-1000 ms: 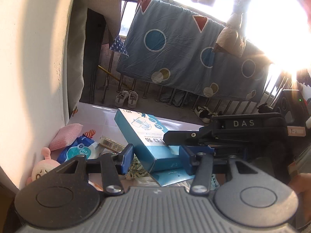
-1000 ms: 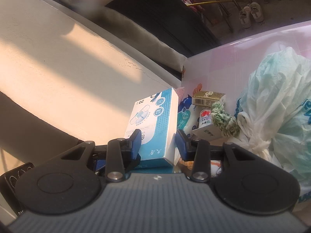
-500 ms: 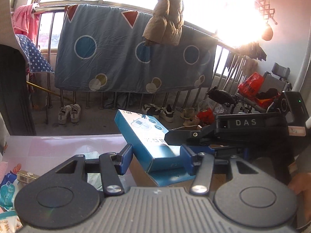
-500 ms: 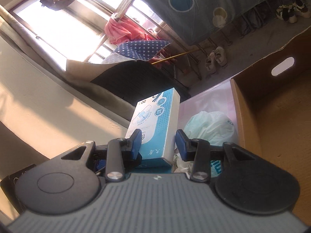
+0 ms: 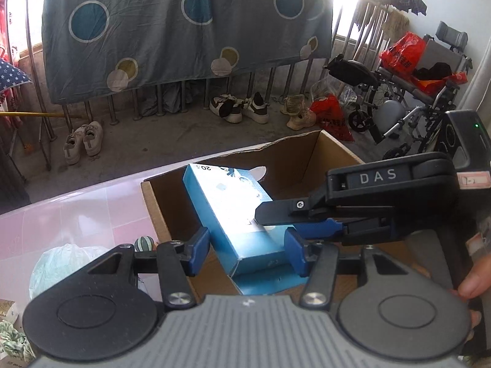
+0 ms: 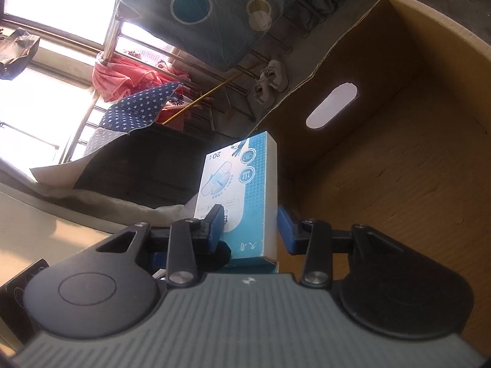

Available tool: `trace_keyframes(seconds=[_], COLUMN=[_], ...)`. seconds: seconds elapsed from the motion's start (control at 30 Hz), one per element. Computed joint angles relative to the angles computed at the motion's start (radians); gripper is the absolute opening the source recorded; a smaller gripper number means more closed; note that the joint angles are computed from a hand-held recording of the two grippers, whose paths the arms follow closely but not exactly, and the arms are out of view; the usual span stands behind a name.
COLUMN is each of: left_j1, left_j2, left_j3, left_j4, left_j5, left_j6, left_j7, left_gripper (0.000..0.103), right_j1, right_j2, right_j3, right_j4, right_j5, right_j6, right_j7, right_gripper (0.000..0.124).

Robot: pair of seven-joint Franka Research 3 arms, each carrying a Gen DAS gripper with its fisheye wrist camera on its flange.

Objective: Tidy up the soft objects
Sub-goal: 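Carry the wipe box with the right tool into the cardboard box and release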

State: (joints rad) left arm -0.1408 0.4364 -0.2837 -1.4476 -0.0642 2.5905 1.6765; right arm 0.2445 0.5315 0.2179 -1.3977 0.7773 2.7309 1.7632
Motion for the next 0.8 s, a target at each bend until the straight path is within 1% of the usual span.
trace_keyframes(seconds=[0.07, 0.13, 0.2, 0.33, 0.4, 0.47, 0.57, 0.63, 0.67, 0.73, 0.8], left_j1=[-0.027, -0.026, -0.003, 0.03, 0.052, 0.077, 0.113, 0.129, 0.136, 0.148, 0.157], left_j2=[0.03, 0.038, 0.044, 0.031, 0.014, -0.009, -0.058, -0.097, -0.117, -0.161, -0.198], left_j3=[0.03, 0.034, 0.019, 0.009, 0.0, -0.008, -0.014, -0.007, -0.002, 0.015, 0.037], left_j4=[0.041, 0.046, 0.057, 0.052, 0.04, 0.018, -0.033, -0.08, -0.108, -0.168, -0.214], left_j5=[0.05, 0.059, 0.027, -0.019, -0.055, -0.099, -0.172, -0.204, -0.219, -0.241, -0.249], left_j6=[-0.032, -0.037, -0.055, -0.064, -0.068, -0.067, -0.055, -0.033, -0.019, 0.001, -0.008], left_j7=[-0.035, -0.056, -0.057, -0.055, -0.051, -0.04, -0.02, -0.006, 0.003, 0.004, -0.002], left_gripper=[0.061, 0.062, 0.062, 0.062, 0.063, 0.066, 0.071, 0.073, 0.076, 0.078, 0.079], right_j1=[0.015, 0.015, 0.017, 0.025, 0.041, 0.056, 0.065, 0.078, 0.082, 0.085, 0.091], right_j2=[0.069, 0.122, 0.158, 0.148, 0.147, 0.154, 0.195, 0.249, 0.277, 0.331, 0.408], right_j3=[-0.024, -0.033, -0.044, -0.061, -0.089, -0.114, -0.136, -0.148, -0.149, -0.143, -0.137], right_j4=[0.068, 0.117, 0.149, 0.122, 0.134, 0.167, 0.283, 0.395, 0.447, 0.526, 0.637], right_j5=[-0.034, -0.055, -0.083, -0.134, -0.187, -0.25, -0.349, -0.407, -0.425, -0.435, -0.445], right_j6=[-0.027, -0.058, -0.084, -0.099, -0.14, -0.205, -0.345, -0.423, -0.448, -0.466, -0.502], right_j7=[0.054, 0.103, 0.151, 0.217, 0.273, 0.328, 0.361, 0.376, 0.385, 0.41, 0.435], right_gripper=[0.039, 0.039, 0.039, 0.039, 0.039, 0.039, 0.039, 0.039, 0.039, 0.039, 0.039])
